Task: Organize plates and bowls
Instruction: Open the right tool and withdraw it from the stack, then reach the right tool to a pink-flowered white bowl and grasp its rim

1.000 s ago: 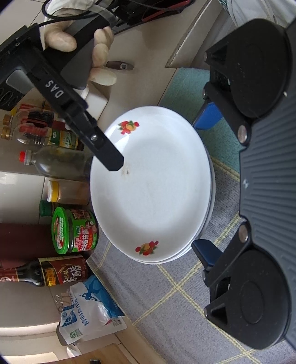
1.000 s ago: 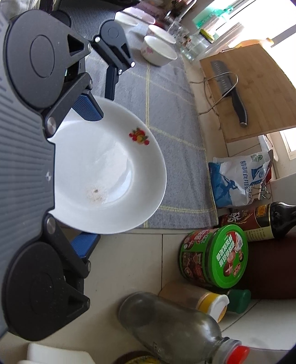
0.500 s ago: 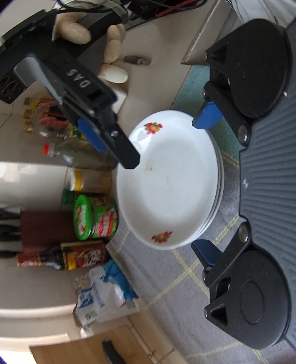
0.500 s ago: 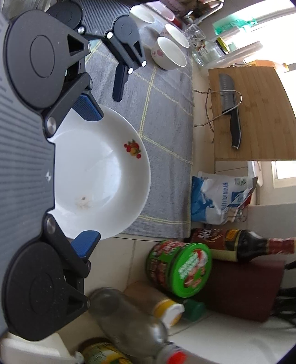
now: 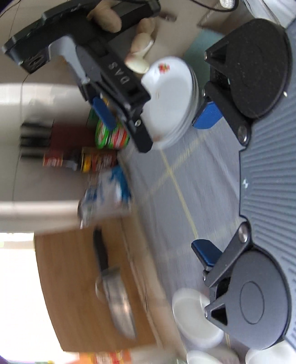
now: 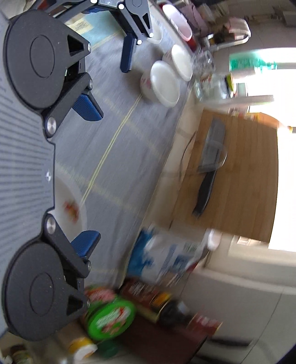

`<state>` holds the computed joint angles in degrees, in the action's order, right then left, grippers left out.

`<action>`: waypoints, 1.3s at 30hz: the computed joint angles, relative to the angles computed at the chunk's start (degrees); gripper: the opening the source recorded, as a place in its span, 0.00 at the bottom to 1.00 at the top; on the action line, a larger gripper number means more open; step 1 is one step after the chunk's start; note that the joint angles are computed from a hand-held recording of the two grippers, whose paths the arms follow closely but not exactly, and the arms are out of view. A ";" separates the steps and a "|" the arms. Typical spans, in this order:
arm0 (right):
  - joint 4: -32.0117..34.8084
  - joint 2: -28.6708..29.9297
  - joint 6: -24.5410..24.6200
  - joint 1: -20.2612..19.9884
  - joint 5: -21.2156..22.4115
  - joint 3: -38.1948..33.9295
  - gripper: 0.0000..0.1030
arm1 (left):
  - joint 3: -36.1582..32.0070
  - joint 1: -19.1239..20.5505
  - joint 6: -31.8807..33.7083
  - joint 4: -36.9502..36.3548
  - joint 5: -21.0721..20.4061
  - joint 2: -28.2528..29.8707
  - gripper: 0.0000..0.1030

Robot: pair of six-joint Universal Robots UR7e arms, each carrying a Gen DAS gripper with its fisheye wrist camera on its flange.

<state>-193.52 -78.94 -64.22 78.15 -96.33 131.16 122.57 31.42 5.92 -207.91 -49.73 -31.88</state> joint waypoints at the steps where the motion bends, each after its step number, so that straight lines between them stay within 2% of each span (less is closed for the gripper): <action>1: -1.76 1.58 0.39 1.12 -0.14 0.26 1.00 | 1.48 -0.03 -0.25 -0.87 1.17 -0.95 0.99; 7: -9.56 10.53 1.89 7.44 -1.71 0.60 1.00 | 10.69 0.87 -0.96 -5.79 4.75 -7.30 0.99; 10: -12.25 15.10 2.82 10.24 -2.81 -0.03 1.00 | 14.77 2.39 -1.24 -6.52 5.29 -10.83 0.99; 15: -11.73 21.56 7.11 14.05 -4.50 -2.52 1.00 | 21.53 4.12 0.82 -9.53 5.83 -16.34 0.99; 20: -12.95 27.46 9.89 17.18 -6.42 -4.73 1.00 | 25.79 5.96 1.73 -11.79 6.34 -18.86 0.99; 24: -9.95 29.29 11.53 18.46 -5.72 -5.93 1.00 | 27.07 7.93 1.98 -12.96 6.87 -18.57 0.99; 32: -5.09 32.40 13.62 18.35 -4.91 -8.64 1.00 | 26.05 12.00 5.27 -16.74 3.48 -15.96 0.99; 39: 0.32 33.77 14.65 17.85 -5.02 -11.03 1.00 | 25.00 13.05 6.86 -18.57 2.35 -14.56 0.99</action>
